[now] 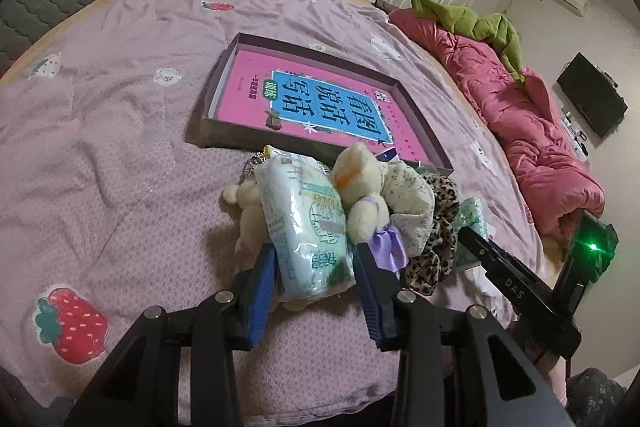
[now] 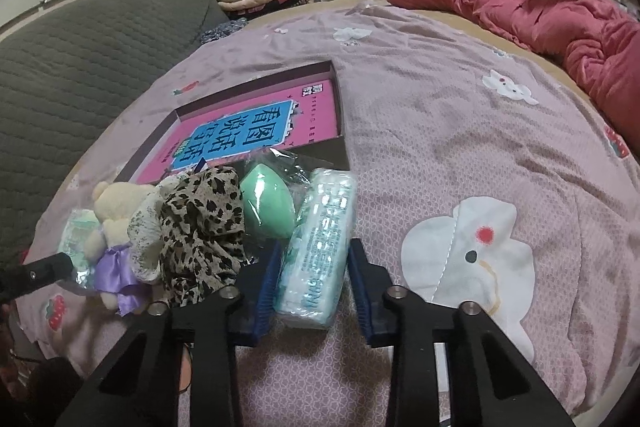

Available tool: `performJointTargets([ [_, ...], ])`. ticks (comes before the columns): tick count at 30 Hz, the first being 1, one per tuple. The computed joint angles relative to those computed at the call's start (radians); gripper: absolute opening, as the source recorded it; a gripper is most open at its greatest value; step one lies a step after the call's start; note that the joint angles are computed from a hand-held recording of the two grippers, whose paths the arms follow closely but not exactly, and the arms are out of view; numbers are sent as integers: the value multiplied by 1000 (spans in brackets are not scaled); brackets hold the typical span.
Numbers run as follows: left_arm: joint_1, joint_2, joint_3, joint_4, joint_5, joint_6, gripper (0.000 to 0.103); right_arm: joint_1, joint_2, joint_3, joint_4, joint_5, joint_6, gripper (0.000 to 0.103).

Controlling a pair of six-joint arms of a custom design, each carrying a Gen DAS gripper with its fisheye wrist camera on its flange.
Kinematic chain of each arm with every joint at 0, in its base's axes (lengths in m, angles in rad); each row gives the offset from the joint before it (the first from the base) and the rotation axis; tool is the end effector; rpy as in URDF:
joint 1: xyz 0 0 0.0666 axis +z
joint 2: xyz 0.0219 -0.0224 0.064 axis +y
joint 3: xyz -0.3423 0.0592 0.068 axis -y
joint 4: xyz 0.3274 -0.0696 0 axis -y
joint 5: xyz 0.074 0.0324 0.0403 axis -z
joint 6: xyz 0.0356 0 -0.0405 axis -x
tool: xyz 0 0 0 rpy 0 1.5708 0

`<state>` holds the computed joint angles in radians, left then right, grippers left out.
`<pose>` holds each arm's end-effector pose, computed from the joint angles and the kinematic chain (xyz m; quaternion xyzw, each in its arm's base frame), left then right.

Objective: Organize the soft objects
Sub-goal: 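Grasp the green wet-wipe pack with left tool while right tool grasps the white tissue pack, then lift both held packs up and carry them over the box tray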

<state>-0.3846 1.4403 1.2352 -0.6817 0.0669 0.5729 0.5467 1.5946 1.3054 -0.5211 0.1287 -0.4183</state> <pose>0.4016 -0.1655 0.3271 -0.0774 0.9384 -0.1824 0.2830 0.4186 0.2489 0.2985 -0.0356 0.9263 0.1190 0.3558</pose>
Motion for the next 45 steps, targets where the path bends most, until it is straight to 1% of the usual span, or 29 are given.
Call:
performJointTargets([
  [2,-1,6,0,9,3,-5,39,3,-3,-1,5,-6,10,26],
  [3,-1,9,1,10,1,-5,36,4,-5,-2,8,-5,14,24],
  [7,8,14,-1,31,39,1,24,11,-19,-10,30,3,30,23],
  [9,27,19,-7,46,91,34,20,12,-26,-13,39,8,37,23],
  [11,39,16,-16,67,105,54,18,18,-33,-15,47,25,49,22],
  [14,35,-9,-24,84,57,42,17,25,-49,-18,56,46,71,22],
  [17,30,-16,-5,51,23,18,17,32,-61,-19,63,62,86,22],
  [19,28,-27,0,42,4,14,17,38,-66,-17,67,71,99,22],
  [23,12,-43,31,1,-60,-23,17,46,-75,-7,68,77,109,23],
  [26,10,-55,47,-5,-94,-46,17,53,-76,8,68,83,121,23],
  [27,7,-50,63,-13,-116,-56,17,57,-74,16,68,88,128,23],
  [28,10,-47,72,-16,-120,-63,17,59,-70,29,68,95,139,23],
  [32,23,-14,125,-28,-133,-72,17,59,-56,68,74,101,152,23],
  [35,40,25,166,-32,-109,-64,17,52,-31,111,76,102,163,23],
  [37,42,54,196,-35,-121,-66,17,38,-8,146,68,78,136,23],
  [39,51,84,224,-35,-116,-65,17,31,15,175,65,74,128,23],
  [45,69,178,315,-55,-147,-87,17,1,97,263,69,31,88,23],
])
